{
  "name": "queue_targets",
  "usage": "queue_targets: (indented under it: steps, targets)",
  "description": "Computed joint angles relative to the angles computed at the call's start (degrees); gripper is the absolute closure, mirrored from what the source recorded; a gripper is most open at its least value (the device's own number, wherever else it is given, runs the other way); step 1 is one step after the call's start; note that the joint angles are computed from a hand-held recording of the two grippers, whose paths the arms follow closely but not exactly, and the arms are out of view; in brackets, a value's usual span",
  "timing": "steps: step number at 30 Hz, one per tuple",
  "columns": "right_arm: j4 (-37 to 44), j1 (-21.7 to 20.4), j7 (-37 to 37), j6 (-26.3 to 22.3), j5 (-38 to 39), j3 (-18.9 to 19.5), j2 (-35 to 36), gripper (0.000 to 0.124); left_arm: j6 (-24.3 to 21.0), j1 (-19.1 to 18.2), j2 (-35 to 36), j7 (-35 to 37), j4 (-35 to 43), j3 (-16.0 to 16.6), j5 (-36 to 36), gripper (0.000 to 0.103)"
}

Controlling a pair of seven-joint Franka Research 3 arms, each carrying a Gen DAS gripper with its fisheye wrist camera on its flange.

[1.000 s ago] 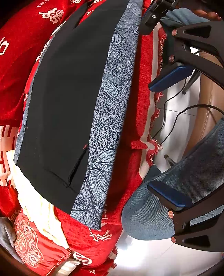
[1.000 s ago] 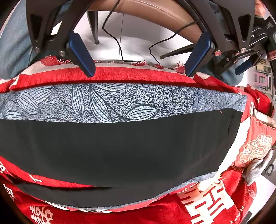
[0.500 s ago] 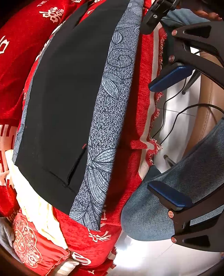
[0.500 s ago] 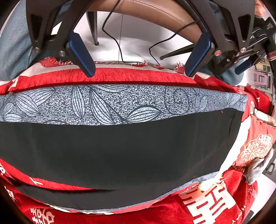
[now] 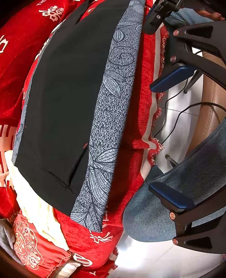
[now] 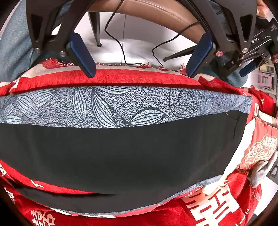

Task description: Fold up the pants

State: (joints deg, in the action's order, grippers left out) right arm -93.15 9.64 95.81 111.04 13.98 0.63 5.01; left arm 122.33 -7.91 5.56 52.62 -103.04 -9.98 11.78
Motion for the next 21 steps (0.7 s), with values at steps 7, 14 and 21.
queue_targets:
  steps: [7, 14, 21]
  targets:
    - [0.3, -0.2, 0.3, -0.4, 0.6, -0.1, 0.5, 0.021, -0.4, 0.0, 0.4, 0.5, 0.6, 0.0, 0.2, 0.0]
    - [-0.4, -0.9, -0.5, 0.3, 3.8, -0.3, 0.5, 0.021, -0.1, 0.3, 1.1, 1.3, 1.3, 0.2, -0.4, 0.0]
    - [-0.3, -2.3, -3.1, 1.3, 11.1, -0.5, 1.2, 0.021, 2.4, 1.0, 1.4, 1.7, 1.5, 0.6, -0.6, 0.0]
